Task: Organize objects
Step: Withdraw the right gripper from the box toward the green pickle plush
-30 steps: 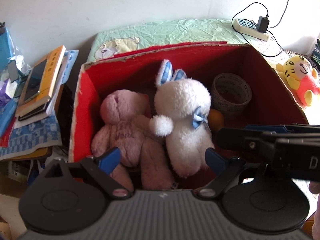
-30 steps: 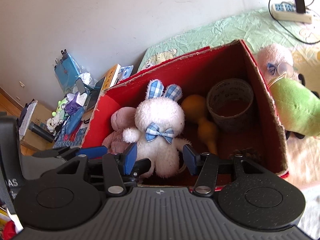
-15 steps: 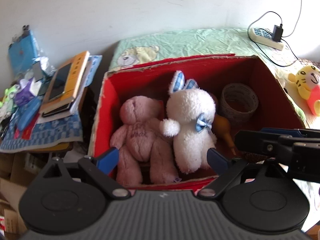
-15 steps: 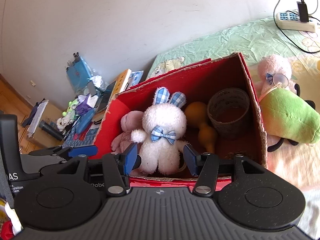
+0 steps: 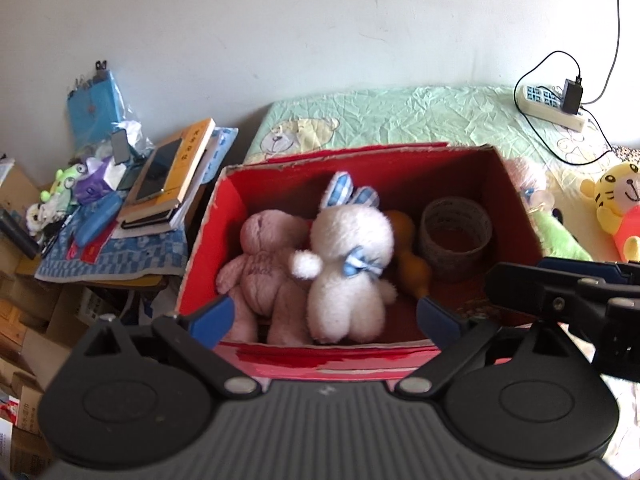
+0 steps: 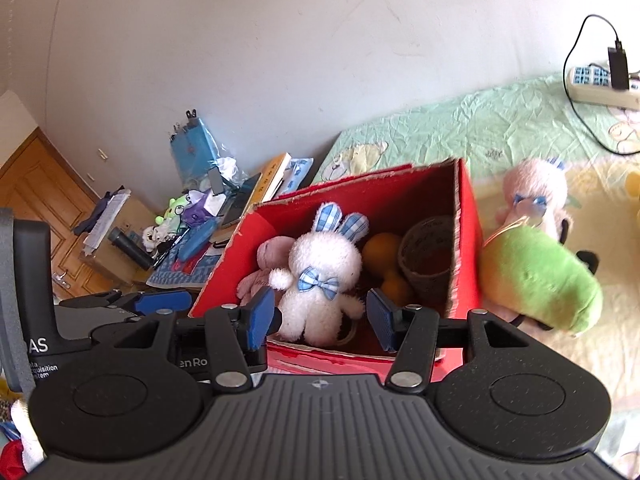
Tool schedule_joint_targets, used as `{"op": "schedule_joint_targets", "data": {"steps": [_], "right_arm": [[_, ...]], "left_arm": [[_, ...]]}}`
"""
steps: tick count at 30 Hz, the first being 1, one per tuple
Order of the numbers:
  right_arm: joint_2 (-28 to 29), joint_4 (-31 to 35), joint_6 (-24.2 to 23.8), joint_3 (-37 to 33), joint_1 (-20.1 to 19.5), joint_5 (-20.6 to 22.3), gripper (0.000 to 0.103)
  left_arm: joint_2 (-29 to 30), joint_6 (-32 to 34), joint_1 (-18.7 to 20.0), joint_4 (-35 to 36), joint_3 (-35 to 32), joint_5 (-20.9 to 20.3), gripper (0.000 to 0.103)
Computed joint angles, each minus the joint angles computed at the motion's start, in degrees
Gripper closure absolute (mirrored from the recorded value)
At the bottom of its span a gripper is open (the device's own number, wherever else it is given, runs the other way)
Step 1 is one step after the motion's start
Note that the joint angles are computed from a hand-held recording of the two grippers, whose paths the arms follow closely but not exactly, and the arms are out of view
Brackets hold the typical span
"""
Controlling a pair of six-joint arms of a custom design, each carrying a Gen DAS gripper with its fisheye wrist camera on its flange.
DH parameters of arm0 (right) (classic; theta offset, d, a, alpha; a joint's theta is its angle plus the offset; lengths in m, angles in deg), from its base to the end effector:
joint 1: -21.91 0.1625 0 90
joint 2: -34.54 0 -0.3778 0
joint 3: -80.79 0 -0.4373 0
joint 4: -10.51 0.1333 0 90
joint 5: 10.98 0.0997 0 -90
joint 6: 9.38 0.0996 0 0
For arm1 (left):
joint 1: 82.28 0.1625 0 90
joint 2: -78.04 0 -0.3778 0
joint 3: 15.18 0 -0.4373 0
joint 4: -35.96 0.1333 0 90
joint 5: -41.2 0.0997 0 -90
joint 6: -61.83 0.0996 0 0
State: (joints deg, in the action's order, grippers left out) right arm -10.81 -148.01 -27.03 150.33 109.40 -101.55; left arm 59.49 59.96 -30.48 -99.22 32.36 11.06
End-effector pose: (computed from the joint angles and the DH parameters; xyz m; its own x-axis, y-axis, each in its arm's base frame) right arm 0.0969 -0.8103 0.2505 -0.9612 -0.1683 0.2187 -0.2730 0.6964 -0.6637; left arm -0.3534 -0.8040 0.0505 -0.5628 0.0963 -0.8210 0.5758 0.7582 -0.3058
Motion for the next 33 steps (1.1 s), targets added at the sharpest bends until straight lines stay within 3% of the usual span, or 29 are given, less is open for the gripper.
{"op": "schedule_joint_targets", "data": {"steps": [9,17,33], "right_arm": [[-4.56,-0.33,-3.91,2.91,-2.31,2.05,0.048],[-7.34,0.10,-4.84,4.12,-4.49,1.26,0.048],[-12.72,1.04,-0.70,7.65,-9.93,3.34,0.047]], "left_arm": [[4.74,-2.43,-2.75,-0.48,-4.22,2.13,0.003],[10.70,-6.11,-4.28,6.41,-12.11,2.12,0.003],[22.24,-6.45,-6.86,15.43,-27.71,1.02,0.003]]}}
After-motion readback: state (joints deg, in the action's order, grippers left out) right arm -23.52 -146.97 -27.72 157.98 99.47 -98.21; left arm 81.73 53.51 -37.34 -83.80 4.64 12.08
